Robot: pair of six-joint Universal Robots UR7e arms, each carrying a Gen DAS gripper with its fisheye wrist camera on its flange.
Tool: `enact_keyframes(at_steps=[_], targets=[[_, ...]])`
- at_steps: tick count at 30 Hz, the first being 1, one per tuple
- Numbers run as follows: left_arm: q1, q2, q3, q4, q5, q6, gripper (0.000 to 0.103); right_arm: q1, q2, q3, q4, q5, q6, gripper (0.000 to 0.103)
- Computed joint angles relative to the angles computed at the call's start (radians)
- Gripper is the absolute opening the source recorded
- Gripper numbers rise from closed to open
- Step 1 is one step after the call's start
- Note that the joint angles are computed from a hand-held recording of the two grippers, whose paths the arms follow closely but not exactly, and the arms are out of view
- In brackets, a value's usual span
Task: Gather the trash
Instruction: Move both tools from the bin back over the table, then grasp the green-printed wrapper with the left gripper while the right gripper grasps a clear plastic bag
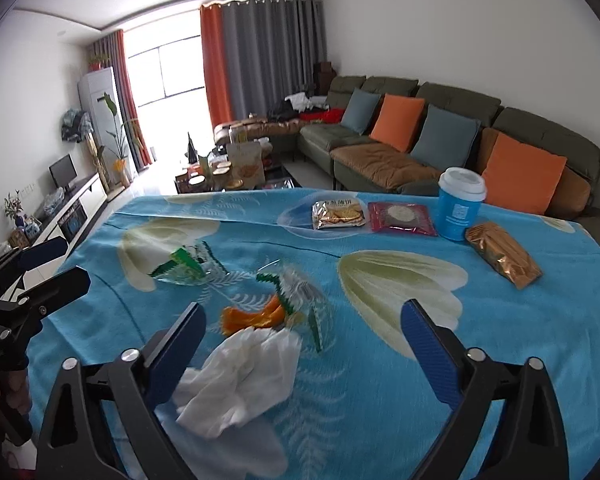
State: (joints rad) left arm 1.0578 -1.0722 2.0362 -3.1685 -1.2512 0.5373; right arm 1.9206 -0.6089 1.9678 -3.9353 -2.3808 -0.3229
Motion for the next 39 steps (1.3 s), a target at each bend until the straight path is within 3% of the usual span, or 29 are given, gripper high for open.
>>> enact_keyframes(at_steps=[5,9,10,14,17,18,25,32,36,39], targets=[[0.008,0.061,-0.082,0.093,0.012,0.002,0.097,-0.03,-0.009,-0.027,0.09,0.018,0.028,0.083],[0.018,0.104,-0.146,0.178,0.019,-0.017,0.097,-0.048,-0.022,-0.033,0.134,0.038,0.046,0.07],[0.022,0.117,-0.168,0.208,0.02,-0.025,0.092,-0.054,-0.026,-0.031,0.148,0.049,0.057,0.067],[0.041,0.16,-0.228,0.289,0.014,-0.053,0.079,-0.072,-0.04,-0.026,0.186,0.084,0.078,0.038],[0.054,0.19,-0.269,0.341,0.008,-0.078,0.072,-0.08,-0.046,-0.02,0.191,0.107,0.085,0.028],[0.06,0.197,-0.278,0.348,0.001,-0.079,0.069,-0.084,-0.05,-0.015,0.191,0.118,0.087,0.019],[0.08,0.239,-0.339,0.423,-0.027,-0.121,0.06,-0.088,-0.063,0.009,0.157,0.15,0.088,0.007],[0.083,0.264,-0.371,0.443,-0.039,-0.137,0.049,-0.07,-0.069,0.026,0.097,0.138,0.077,0.006],[0.081,0.263,-0.363,0.417,-0.046,-0.128,0.032,-0.057,-0.069,0.035,0.061,0.131,0.071,0.006],[0.079,0.255,-0.347,0.39,-0.046,-0.12,0.027,-0.042,-0.067,0.039,0.032,0.123,0.06,0.006]])
